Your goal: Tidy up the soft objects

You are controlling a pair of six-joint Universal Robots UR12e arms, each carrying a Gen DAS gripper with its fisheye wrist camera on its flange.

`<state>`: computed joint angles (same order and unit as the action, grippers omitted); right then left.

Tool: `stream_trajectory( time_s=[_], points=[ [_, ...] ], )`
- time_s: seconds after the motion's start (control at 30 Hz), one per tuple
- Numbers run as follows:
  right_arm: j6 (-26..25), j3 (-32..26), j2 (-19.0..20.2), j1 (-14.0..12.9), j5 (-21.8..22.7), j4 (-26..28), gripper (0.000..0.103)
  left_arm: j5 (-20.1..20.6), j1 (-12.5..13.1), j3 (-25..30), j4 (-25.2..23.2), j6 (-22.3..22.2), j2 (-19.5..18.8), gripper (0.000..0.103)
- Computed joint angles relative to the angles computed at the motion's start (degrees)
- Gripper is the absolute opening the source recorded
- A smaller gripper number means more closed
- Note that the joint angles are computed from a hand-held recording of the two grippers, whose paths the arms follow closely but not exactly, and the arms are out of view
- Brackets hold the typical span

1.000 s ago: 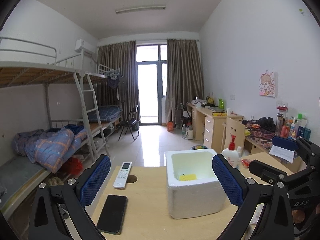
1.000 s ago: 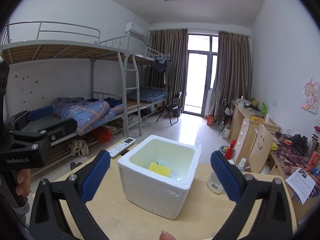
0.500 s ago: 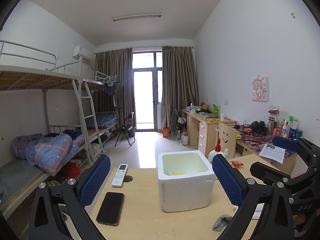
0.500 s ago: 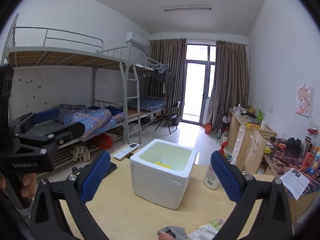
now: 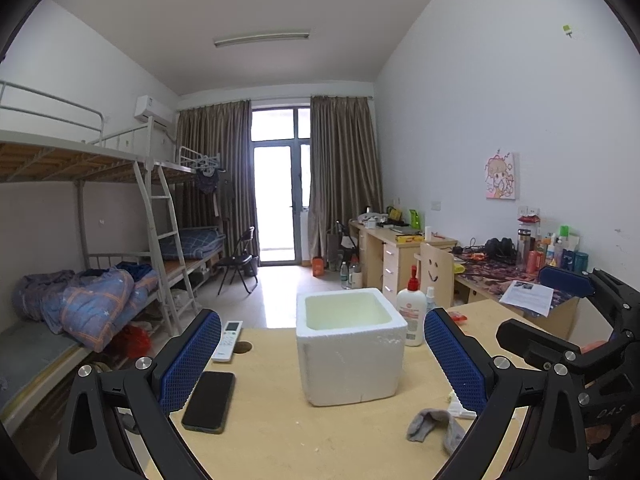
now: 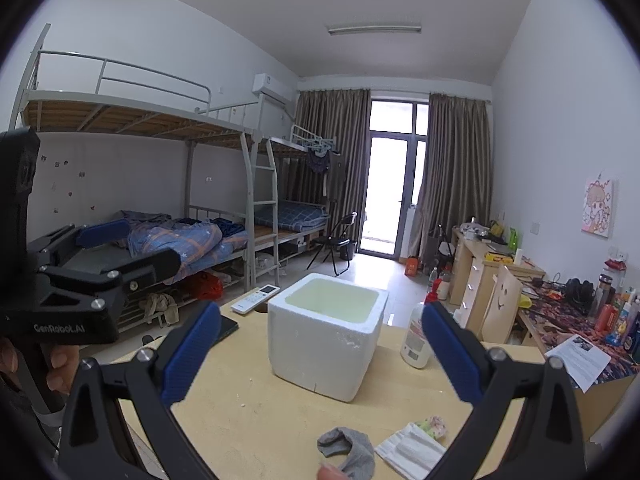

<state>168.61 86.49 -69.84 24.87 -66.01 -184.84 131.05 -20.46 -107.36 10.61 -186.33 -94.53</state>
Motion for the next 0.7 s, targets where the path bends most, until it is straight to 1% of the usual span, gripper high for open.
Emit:
stream_trajectory(
  time_s=[0.13, 0.2, 0.37, 0.47, 0.57, 0.7],
  points=[
    [0.78, 1.06, -0.08, -0.21, 0.12, -1.17, 0.102, 0.37, -0.27, -0.62, 0.51, -0.64, -0.36, 0.102],
    [0.92, 1.40, 0.03, -0.30, 0.12, -1.51, 0.102, -0.08, -0.20, -1.20, 1.30, -0.73, -0.44, 0.102],
    [0.25, 2.98, 0.08, 0.15, -2.30, -4.19, 0.102, -0.15, -0.02, -2.20, 2.39, -2.32, -0.70, 0.102],
    [0.75, 3.62, 0.20, -0.06, -1.93, -5.16, 0.102, 1.43, -0.32, -2.40, 2.85, -2.45, -1.38, 0.102],
    [1.04, 4.28, 0.23, -0.26, -1.38, -5.96, 0.102, 1.87, -0.49, -2.88, 3.78, -2.93, -1.79, 0.102],
    [-0.01, 5.25, 0.31, -0.09, -2.61, -7.51, 0.102, 2.59, -0.84, -3.24, 5.53, -2.01, -2.59, 0.102]
  ],
)
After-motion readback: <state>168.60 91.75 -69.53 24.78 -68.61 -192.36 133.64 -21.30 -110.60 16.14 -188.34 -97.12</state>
